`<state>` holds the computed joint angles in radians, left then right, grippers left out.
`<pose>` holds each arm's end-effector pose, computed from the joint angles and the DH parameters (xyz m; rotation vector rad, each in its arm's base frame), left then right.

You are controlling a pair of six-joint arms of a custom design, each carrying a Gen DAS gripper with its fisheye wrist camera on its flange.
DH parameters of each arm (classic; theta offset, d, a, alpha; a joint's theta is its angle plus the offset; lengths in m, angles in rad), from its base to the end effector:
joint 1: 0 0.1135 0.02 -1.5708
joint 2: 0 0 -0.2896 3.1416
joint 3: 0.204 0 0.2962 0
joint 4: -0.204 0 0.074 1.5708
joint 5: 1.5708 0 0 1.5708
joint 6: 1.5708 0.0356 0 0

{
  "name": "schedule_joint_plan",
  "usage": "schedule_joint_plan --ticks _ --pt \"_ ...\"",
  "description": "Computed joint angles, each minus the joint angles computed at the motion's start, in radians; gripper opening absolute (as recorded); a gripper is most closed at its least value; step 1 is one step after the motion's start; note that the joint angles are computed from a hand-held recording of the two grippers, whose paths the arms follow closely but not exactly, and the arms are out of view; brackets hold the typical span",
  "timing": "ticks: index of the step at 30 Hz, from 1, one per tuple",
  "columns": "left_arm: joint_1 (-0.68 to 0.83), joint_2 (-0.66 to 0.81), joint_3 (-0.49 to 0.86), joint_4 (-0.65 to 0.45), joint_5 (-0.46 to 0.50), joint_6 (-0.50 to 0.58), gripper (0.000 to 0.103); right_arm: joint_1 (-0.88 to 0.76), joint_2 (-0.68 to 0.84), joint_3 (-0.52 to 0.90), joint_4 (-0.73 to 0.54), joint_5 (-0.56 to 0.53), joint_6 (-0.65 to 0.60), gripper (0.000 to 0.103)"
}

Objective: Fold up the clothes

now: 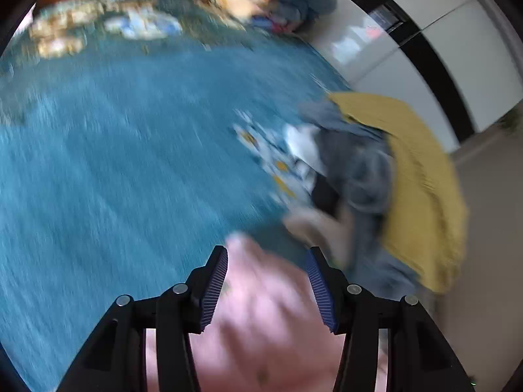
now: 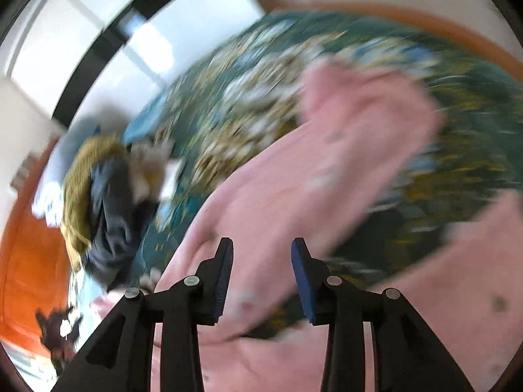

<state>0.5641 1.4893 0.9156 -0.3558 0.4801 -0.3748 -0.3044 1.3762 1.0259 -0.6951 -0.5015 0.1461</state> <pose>0.2925 0.1656 0.2105 -0.9177 2.2431 -0.5128 0.3007 -0.0765 0.2634 0.3939 2.4965 0.5902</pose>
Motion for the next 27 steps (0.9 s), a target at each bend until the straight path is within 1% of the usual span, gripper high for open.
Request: schedule_joint_plan --ticks 2,3,4,7,9,10,11,12,13,14,16,20,21,22,23,24,27 --pt "-0.023 0.049 0.022 0.007 0.008 0.003 0.054 0.082 0.071 0.03 0.041 0.03 0.05 0.04" --pt "-0.035 0.074 0.034 0.009 -0.001 0.006 0.054 0.111 0.105 0.047 0.059 0.041 0.076 0.041" --pt "-0.05 0.091 0.043 0.009 -0.029 0.017 0.054 0.136 0.138 0.064 0.075 0.051 0.102 0.042" --pt "-0.064 0.105 0.045 0.004 -0.069 0.055 0.053 0.197 0.222 0.115 0.11 0.058 0.17 0.042" --pt "-0.06 0.107 0.041 0.0 -0.068 0.071 0.051 0.228 0.267 0.149 0.121 0.06 0.204 0.042" --pt "-0.058 0.107 0.04 -0.003 -0.07 0.081 0.043 0.241 0.288 0.168 0.112 0.076 0.207 0.041" --pt "-0.062 0.109 0.043 -0.007 -0.08 0.088 0.03 0.254 0.309 0.188 0.101 0.095 0.207 0.039" --pt "-0.067 0.11 0.044 -0.007 -0.091 0.096 0.024 0.26 0.323 0.197 0.093 0.113 0.206 0.028" --pt "-0.071 0.11 0.041 -0.003 -0.101 0.104 0.012 0.264 0.333 0.201 0.087 0.129 0.205 0.01" --pt "-0.074 0.11 0.039 0.0 -0.11 0.112 0.006 0.267 0.343 0.205 0.081 0.145 0.204 0.008" --pt "-0.057 0.085 0.016 0.027 -0.078 0.112 0.0 0.26 0.331 0.187 0.098 0.135 0.197 0.007" --pt "0.068 -0.06 -0.052 0.116 0.061 0.087 0.0 0.193 0.195 0.122 0.187 0.069 0.217 0.006" --pt "0.106 -0.099 -0.059 0.135 0.083 0.085 0.0 0.177 0.159 0.119 0.208 0.072 0.211 0.006" --pt "0.143 -0.133 -0.06 0.149 0.093 0.088 0.0 0.163 0.133 0.127 0.218 0.081 0.197 0.006" --pt "0.166 -0.155 -0.053 0.154 0.066 0.099 0.0 0.147 0.124 0.146 0.22 0.072 0.186 0.006" --pt "0.178 -0.151 -0.036 0.141 0.045 0.119 0.0 0.138 0.132 0.171 0.214 0.056 0.185 0.006" --pt "0.187 -0.077 0.019 0.06 0.053 0.176 0.001 0.155 0.178 0.212 0.194 0.087 0.191 0.006"
